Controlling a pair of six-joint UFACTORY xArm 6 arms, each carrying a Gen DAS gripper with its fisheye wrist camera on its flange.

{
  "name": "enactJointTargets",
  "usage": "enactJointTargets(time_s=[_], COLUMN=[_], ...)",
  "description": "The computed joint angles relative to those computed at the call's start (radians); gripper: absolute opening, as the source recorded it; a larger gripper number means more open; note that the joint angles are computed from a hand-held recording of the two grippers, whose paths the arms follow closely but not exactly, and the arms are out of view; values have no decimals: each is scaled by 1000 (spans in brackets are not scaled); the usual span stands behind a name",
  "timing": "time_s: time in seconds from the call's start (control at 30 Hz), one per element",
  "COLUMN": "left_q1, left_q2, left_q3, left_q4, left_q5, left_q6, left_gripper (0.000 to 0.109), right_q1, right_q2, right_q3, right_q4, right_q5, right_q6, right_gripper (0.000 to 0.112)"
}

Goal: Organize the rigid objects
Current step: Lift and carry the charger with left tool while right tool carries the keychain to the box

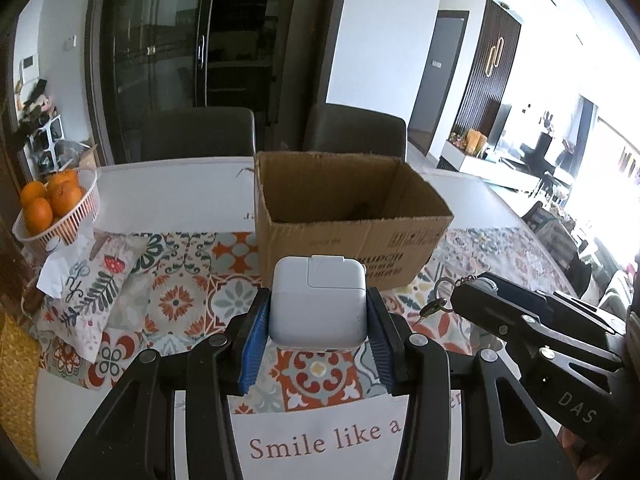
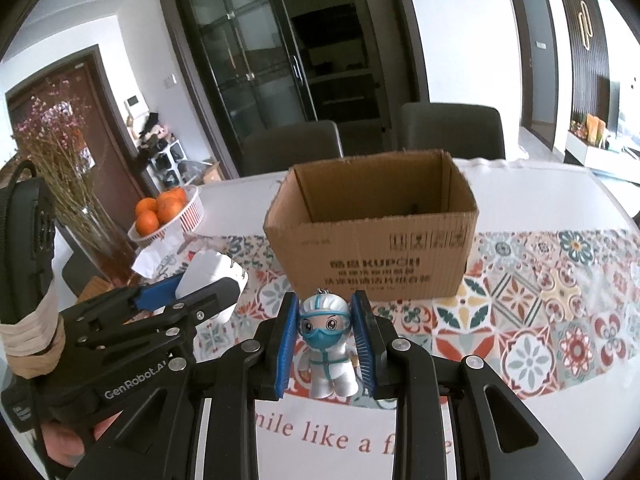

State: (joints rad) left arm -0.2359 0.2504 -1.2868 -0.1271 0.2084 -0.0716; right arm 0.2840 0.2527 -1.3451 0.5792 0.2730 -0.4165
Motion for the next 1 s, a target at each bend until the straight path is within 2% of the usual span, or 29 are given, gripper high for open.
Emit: enactJointTargets(time_s=[0.13, 0.57, 0.73, 1.0], left_q1=[-8, -13, -12, -10], left_q2=[12, 82, 122, 215], left_q3=[-35, -187, -271, -441], left_q4=[-12, 80, 151, 148], left_q5=[0, 19, 51, 127], left_q6=[-2, -86, -148, -147], left_gripper=[45, 45, 45, 45], right_q1=[-9, -41, -56, -79], right_q2=[2, 40, 75, 164], right_q3=[-27, -143, -211, -358], right_q4=[27, 83, 97, 71], right_q5=[1, 21, 42, 88], right_q6=[-42, -122, -135, -107], right_gripper=[28, 28, 28, 28])
